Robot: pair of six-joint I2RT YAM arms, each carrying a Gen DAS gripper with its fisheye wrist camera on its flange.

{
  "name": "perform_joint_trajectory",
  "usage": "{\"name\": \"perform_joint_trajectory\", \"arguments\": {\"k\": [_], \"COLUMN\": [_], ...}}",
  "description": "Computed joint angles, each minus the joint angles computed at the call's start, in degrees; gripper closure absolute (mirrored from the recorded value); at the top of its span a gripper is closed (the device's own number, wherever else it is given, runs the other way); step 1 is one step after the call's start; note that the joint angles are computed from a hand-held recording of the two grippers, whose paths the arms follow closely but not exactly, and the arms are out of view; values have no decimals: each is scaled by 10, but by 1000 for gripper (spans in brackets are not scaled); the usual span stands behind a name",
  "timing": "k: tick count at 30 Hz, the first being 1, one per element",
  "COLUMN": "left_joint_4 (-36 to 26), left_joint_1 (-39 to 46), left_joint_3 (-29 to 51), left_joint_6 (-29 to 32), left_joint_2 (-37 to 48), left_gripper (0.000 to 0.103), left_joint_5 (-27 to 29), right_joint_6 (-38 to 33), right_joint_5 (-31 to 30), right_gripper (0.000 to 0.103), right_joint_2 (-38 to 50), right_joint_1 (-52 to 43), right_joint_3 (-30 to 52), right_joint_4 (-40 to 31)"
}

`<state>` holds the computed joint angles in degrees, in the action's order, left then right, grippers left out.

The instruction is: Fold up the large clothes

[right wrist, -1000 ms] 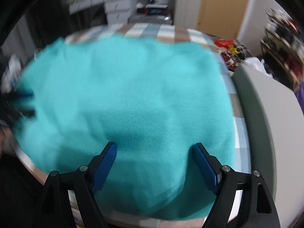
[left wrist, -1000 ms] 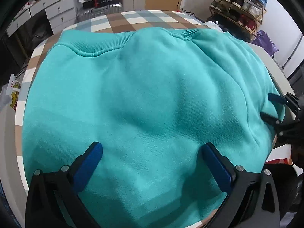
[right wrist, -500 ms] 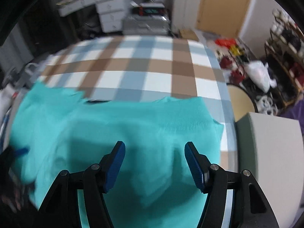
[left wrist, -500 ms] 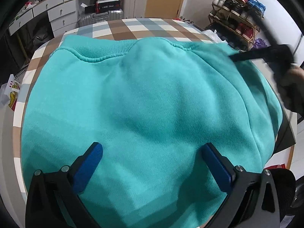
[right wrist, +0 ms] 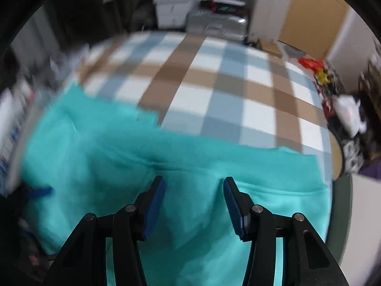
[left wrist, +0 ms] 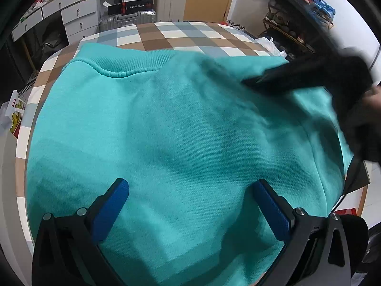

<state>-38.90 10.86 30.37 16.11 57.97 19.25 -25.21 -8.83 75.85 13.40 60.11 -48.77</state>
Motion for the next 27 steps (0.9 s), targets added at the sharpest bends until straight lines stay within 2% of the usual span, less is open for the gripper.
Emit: {"name": "perform_joint_trajectory", "arguments": {"k": [2, 3, 5, 7, 10, 12, 13, 14, 16, 18, 20, 22, 25, 26, 27], "left_joint_4": [4, 3, -1, -15, -66, -132, -149, -153, -140, -102, -83, -56, -62, -76, -96], "left_joint_1": [0, 3, 8, 17, 65, 150, 180, 195, 196, 178, 151, 103, 79, 94, 125], "left_joint_3": [-3, -2, 0, 5, 16, 24, 24, 22, 14, -4, -24, -49, -54, -51, -46], "left_joint_6": [3, 6, 11, 21, 52, 130, 154, 164, 168, 166, 162, 128, 97, 101, 122], "left_joint_2": [-2, 0, -1, -6, -45, -104, -123, -126, -68, -33, -62, -100, -143, -162, -174], "left_gripper": [1, 1, 1, 1, 2, 2, 2, 2, 2, 2, 2, 2, 2, 2, 2], "left_joint_5": [0, 3, 8, 15, 55, 129, 140, 140, 107, 71, 46, -2, -34, -27, 2], "right_joint_6": [29, 36, 43, 9, -65, -161, -191, -252, -323, -363, -440, -460, -453, -454, -470], "right_joint_5": [51, 62, 61, 6, -110, -143, -147, -147, -145, -151, -207, -242, -233, -230, -236], "right_gripper": [52, 51, 51, 55, 54, 53, 53, 53, 53, 53, 53, 53, 53, 53, 53], "right_joint_2": [5, 12, 15, -4, -57, -98, -112, -128, -121, -84, -72, -75, -118, -121, -118], "right_joint_1": [39, 47, 44, -1, -125, -228, -258, -315, -394, -443, -501, -531, -530, -533, -554], "right_joint_3": [-47, -45, -27, -8, 10, 4, -2, -22, -57, -78, -113, -130, -143, -138, -117], "right_joint_4": [64, 76, 51, 13, -68, -124, -134, -138, -122, -107, -79, -73, -72, -79, -118]}}
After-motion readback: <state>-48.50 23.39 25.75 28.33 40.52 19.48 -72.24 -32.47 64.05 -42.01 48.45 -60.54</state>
